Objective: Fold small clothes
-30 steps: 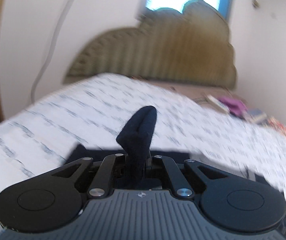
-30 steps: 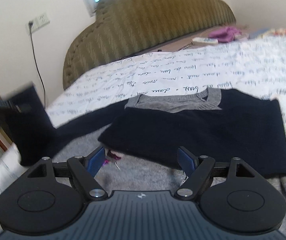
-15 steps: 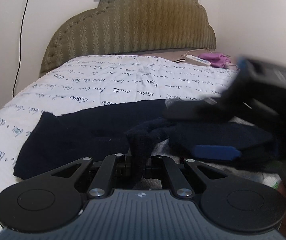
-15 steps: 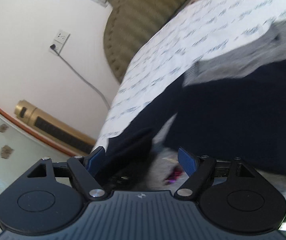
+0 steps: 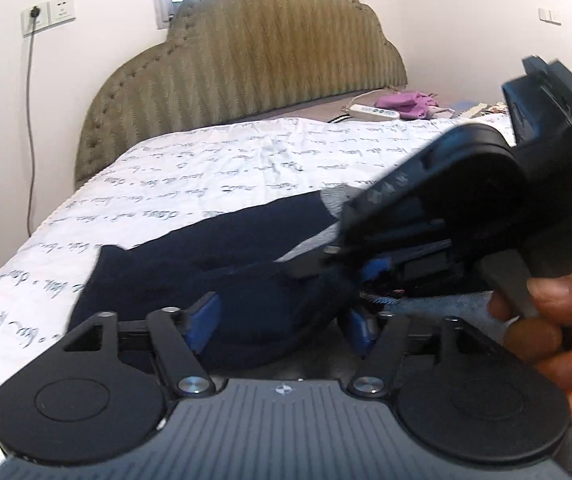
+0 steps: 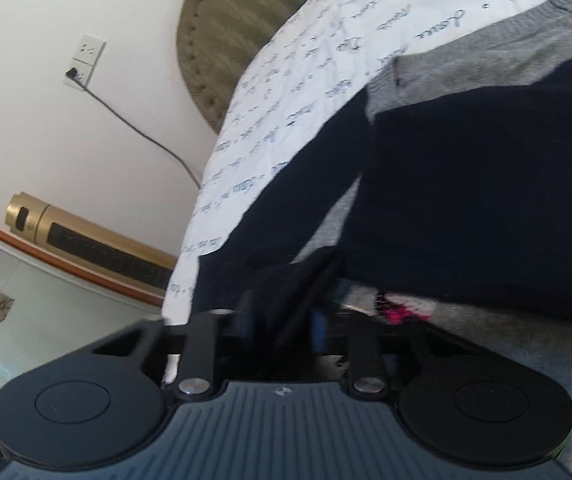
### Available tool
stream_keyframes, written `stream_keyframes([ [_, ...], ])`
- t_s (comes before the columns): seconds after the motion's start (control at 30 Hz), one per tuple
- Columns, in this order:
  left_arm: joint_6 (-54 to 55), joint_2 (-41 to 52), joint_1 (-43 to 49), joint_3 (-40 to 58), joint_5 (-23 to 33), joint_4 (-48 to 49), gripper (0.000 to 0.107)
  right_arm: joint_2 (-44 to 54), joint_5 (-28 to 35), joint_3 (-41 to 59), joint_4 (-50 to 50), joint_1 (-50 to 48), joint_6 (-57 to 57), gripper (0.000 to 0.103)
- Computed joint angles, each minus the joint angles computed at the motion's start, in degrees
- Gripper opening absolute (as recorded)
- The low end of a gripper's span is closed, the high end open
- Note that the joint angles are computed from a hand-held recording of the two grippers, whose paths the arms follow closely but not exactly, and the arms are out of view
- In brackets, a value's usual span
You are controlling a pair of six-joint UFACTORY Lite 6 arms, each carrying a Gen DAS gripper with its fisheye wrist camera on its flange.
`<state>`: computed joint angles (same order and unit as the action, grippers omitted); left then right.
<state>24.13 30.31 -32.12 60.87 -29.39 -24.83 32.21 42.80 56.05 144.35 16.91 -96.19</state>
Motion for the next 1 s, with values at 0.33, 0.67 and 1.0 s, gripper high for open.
stream_keyframes([
  [0.33, -4.5, -5.4, 4.9, -3.1, 2.4, 3.2, 0.076, -11.5, -10.9, -4.5, 16.3, 2.5, -22.0, 0.006],
  [0.67, -8.7, -4.3, 3.5, -3.5, 3.1, 5.8, 0.078, -26.7, -10.4, -21.4, 17.5, -9.1, -25.6, 0.006],
  [1.0, -7.7, -2.2, 3.0, -0.9, 5.7, 4.8, 0.078, -28.8, -5.3, -30.5, 12.0, -20.3, -23.4, 0.006],
])
